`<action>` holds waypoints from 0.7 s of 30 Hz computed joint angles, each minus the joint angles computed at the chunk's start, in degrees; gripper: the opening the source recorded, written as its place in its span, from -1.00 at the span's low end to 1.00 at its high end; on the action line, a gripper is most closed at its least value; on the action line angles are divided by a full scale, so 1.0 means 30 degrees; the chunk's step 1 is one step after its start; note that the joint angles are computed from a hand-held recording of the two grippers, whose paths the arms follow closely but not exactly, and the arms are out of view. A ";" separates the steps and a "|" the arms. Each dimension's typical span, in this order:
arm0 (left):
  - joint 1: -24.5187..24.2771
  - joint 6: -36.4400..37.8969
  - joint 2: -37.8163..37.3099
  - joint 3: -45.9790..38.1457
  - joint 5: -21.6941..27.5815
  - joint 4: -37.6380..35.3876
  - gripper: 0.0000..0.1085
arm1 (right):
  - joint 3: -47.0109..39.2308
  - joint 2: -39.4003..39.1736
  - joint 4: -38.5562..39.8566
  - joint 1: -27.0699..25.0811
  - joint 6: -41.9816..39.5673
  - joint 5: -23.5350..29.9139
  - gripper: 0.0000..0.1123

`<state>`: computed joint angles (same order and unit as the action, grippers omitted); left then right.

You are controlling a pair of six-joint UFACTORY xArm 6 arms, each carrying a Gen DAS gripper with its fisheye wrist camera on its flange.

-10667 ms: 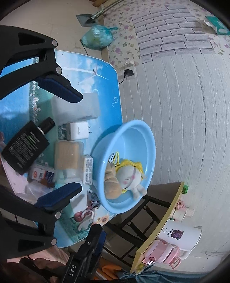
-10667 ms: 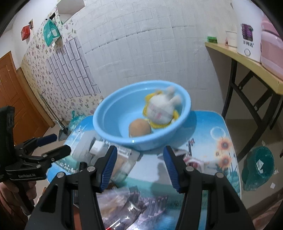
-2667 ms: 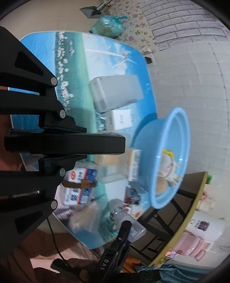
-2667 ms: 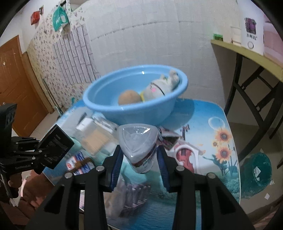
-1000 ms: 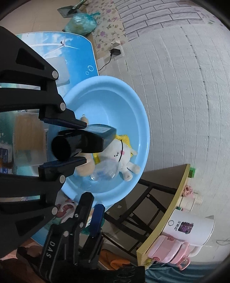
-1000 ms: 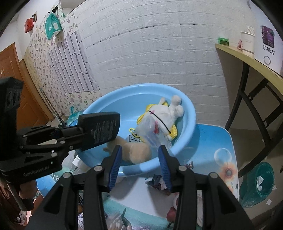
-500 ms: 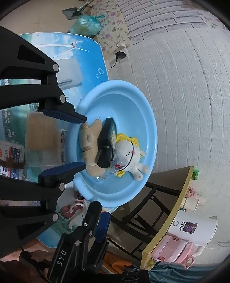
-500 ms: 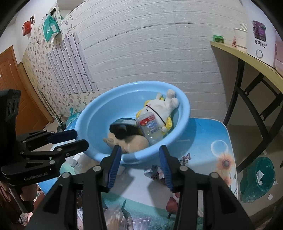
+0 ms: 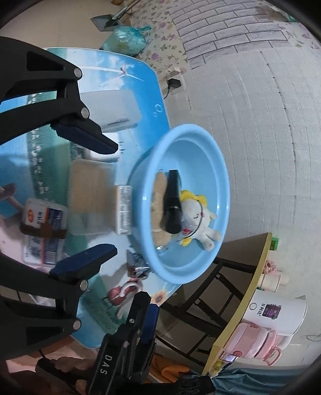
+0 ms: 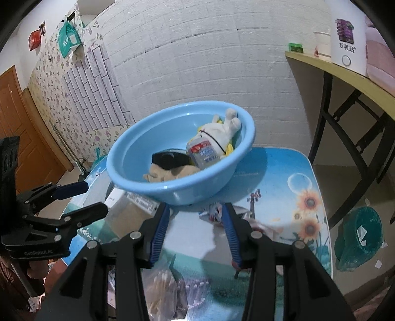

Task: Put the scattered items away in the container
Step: 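Withdraw both grippers from the basin back over the table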

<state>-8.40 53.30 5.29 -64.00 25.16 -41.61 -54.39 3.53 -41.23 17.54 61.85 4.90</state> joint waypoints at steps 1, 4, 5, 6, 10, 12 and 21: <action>0.0048 0.0045 -0.0128 0.0259 -0.0064 0.0007 0.44 | 0.0132 -0.0066 0.0039 0.0044 0.0013 0.0010 -0.22; 0.0204 0.0254 -0.0377 0.0842 -0.0179 -0.0087 0.50 | 0.0565 -0.0278 -0.0065 0.0165 0.0117 0.0000 -0.22; 0.0254 0.0259 -0.0429 0.0999 -0.0237 -0.0077 0.50 | 0.0699 -0.0344 -0.0200 0.0184 0.0257 -0.0016 -0.22; 0.0310 0.0224 -0.0492 0.1198 -0.0318 -0.0032 0.51 | 0.0902 -0.0431 -0.0234 0.0221 0.0351 -0.0064 -0.22; 0.0590 0.0314 -0.0773 0.1879 -0.0359 0.0049 0.51 | 0.1499 -0.0730 0.0194 0.0418 0.0057 0.0083 -0.22; 0.0676 0.0733 -0.0948 0.2212 -0.0442 -0.0227 0.51 | 0.1680 -0.0845 0.0188 0.0519 -0.0081 0.0153 -0.22; 0.0796 0.1497 -0.1457 0.3203 0.0287 -0.0711 0.51 | 0.2807 -0.1294 0.2575 0.1315 -0.2097 -0.0204 -0.22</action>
